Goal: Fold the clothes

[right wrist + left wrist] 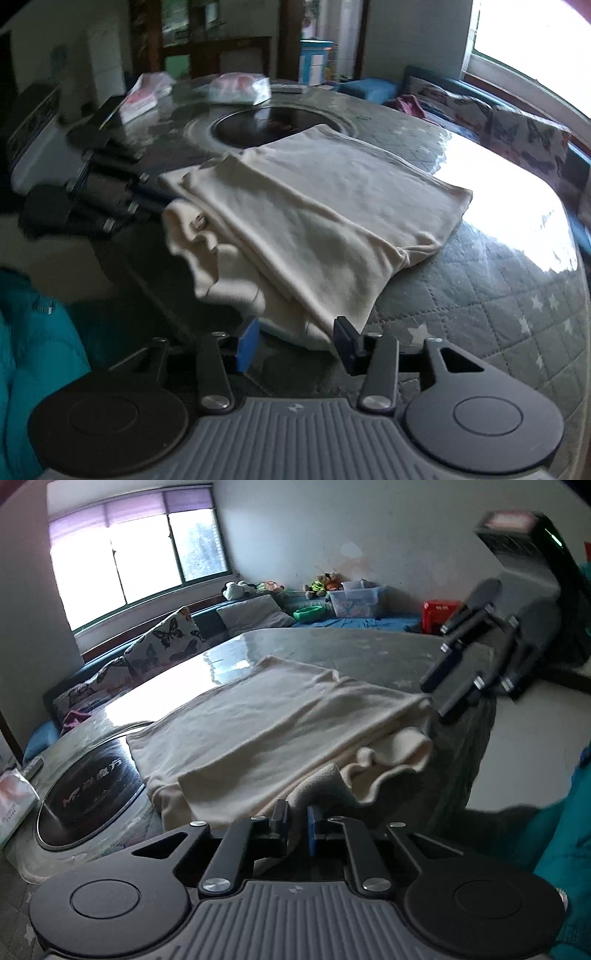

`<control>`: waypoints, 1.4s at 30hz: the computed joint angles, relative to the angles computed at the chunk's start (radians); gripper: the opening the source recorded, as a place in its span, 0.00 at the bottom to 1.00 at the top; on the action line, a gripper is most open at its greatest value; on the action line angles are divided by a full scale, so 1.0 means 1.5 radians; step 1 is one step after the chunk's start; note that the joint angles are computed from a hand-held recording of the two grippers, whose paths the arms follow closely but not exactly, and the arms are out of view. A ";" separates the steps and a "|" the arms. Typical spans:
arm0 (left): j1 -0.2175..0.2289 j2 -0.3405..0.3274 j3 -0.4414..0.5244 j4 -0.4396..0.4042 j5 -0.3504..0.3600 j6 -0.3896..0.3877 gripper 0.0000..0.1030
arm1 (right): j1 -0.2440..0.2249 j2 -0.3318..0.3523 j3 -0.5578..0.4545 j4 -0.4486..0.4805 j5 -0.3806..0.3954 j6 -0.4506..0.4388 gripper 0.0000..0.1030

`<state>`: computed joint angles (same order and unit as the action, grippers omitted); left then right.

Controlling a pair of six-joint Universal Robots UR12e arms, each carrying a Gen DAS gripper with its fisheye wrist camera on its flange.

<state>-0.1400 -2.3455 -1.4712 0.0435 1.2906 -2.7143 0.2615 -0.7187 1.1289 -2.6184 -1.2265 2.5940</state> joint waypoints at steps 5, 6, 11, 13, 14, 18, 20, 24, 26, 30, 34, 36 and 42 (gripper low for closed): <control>0.009 -0.006 0.031 -0.032 -0.025 -0.071 0.09 | 0.006 0.001 0.015 -0.037 0.004 -0.061 0.59; 0.011 -0.008 0.039 -0.042 -0.028 -0.082 0.09 | 0.007 0.003 0.015 -0.045 0.007 -0.067 0.59; 0.018 -0.020 0.076 -0.091 -0.048 -0.121 0.09 | 0.015 0.024 0.003 -0.090 0.015 -0.076 0.59; 0.019 -0.024 0.085 -0.099 -0.053 -0.124 0.09 | 0.015 0.036 -0.013 -0.092 0.021 -0.064 0.57; 0.019 -0.024 0.085 -0.100 -0.052 -0.126 0.09 | 0.015 0.041 -0.022 -0.091 0.024 -0.058 0.56; 0.020 -0.026 0.085 -0.102 -0.046 -0.132 0.10 | 0.014 0.061 -0.055 -0.085 0.037 -0.033 0.34; 0.019 -0.023 0.075 -0.088 -0.043 -0.124 0.12 | 0.012 0.066 -0.069 -0.067 0.049 -0.021 0.25; 0.017 -0.010 0.039 -0.039 -0.020 -0.090 0.18 | 0.008 0.071 -0.093 -0.028 0.066 0.022 0.15; 0.015 -0.006 0.023 -0.019 -0.006 -0.075 0.18 | 0.006 0.073 -0.099 -0.022 0.072 0.040 0.13; 0.013 0.000 -0.001 0.017 0.025 -0.042 0.22 | 0.004 0.074 -0.107 -0.018 0.085 0.068 0.12; 0.010 0.000 -0.017 0.048 0.054 -0.006 0.28 | 0.005 0.075 -0.111 -0.025 0.080 0.069 0.12; 0.009 -0.001 -0.020 0.052 0.062 0.014 0.29 | 0.006 0.075 -0.112 -0.027 0.077 0.070 0.12; 0.008 -0.004 -0.029 0.075 0.070 0.069 0.20 | 0.008 0.074 -0.103 -0.048 0.069 0.078 0.11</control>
<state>-0.1277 -2.3513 -1.5143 0.1554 1.3953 -2.6114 0.2740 -0.6084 0.9744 -2.6899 -1.1224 2.7115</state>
